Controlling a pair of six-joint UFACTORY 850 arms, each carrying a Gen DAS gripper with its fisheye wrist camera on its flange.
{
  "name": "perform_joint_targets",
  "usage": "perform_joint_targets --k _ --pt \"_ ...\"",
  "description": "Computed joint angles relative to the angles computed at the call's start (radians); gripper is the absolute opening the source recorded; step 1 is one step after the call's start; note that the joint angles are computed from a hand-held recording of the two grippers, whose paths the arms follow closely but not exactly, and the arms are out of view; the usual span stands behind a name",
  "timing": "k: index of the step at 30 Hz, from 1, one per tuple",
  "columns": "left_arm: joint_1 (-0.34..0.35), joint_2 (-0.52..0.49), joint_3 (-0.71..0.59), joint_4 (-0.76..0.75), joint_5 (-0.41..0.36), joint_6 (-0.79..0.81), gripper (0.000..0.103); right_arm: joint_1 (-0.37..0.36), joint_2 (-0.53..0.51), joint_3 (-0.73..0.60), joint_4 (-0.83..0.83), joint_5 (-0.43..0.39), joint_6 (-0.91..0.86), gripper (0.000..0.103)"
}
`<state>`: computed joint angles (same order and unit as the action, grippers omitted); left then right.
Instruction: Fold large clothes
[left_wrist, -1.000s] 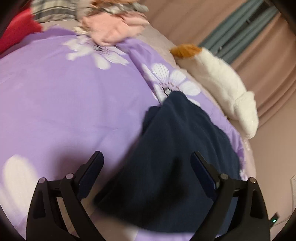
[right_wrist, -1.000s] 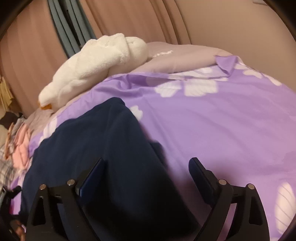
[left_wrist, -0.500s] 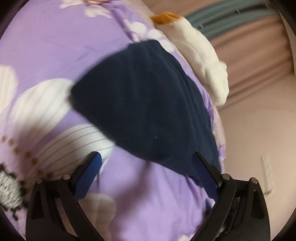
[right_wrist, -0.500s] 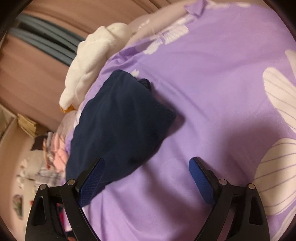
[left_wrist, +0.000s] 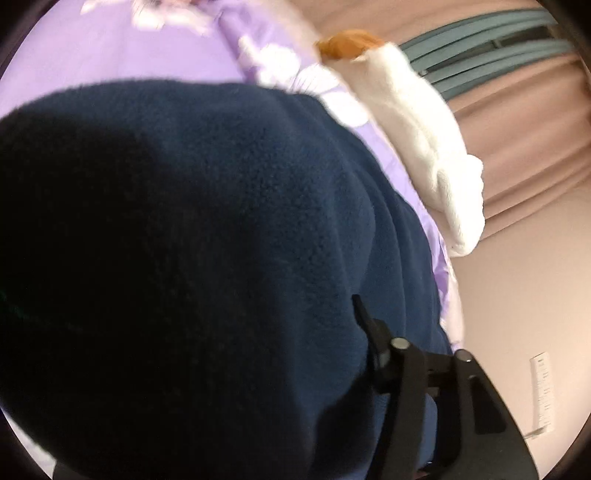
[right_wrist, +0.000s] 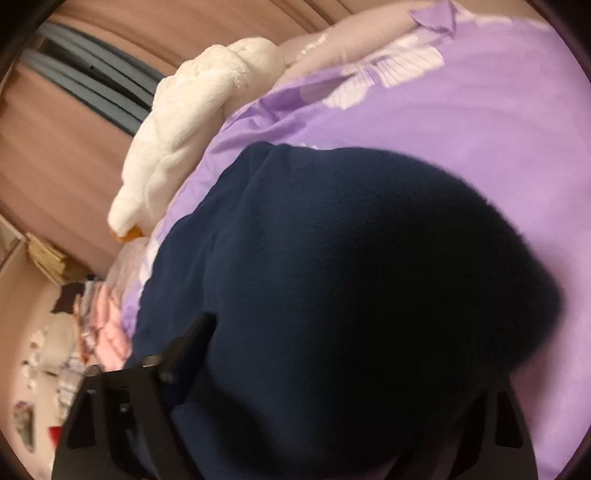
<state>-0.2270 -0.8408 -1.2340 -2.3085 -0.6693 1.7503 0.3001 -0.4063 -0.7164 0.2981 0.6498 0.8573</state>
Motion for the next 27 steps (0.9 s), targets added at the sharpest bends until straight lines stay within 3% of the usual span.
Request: perform_joint_targets --k 1,3,8,10,13,19,23,27 --pt "-0.014 0.008 0.013 -0.072 0.015 0.096 0.054 -0.001 -0.009 0.000 -0.006 0.018 -0.017 0.059" --pt "-0.031 0.019 0.032 -0.179 0.028 0.238 0.051 -0.001 -0.001 0.025 -0.025 0.057 -0.014 0.054" --pt "-0.043 0.087 0.097 -0.263 0.054 0.347 0.041 0.008 0.079 0.057 -0.043 -0.001 -0.070 0.041" --pt "-0.050 0.140 0.154 -0.313 0.065 0.413 0.041 0.033 0.125 0.068 0.023 -0.026 -0.155 0.041" --pt "-0.012 0.231 0.261 -0.245 0.034 0.376 0.041 0.085 0.220 0.106 0.140 -0.064 -0.317 0.041" --pt "0.006 0.385 0.440 -0.228 0.037 0.479 0.041 0.185 0.390 0.230 0.270 -0.157 -0.443 0.041" --pt "0.028 0.421 0.511 -0.208 0.025 0.510 0.042 0.254 0.431 0.295 0.346 -0.142 -0.436 0.041" --pt "0.047 0.386 0.514 -0.138 0.027 0.474 0.047 0.260 0.436 0.348 0.253 -0.133 -0.281 0.045"
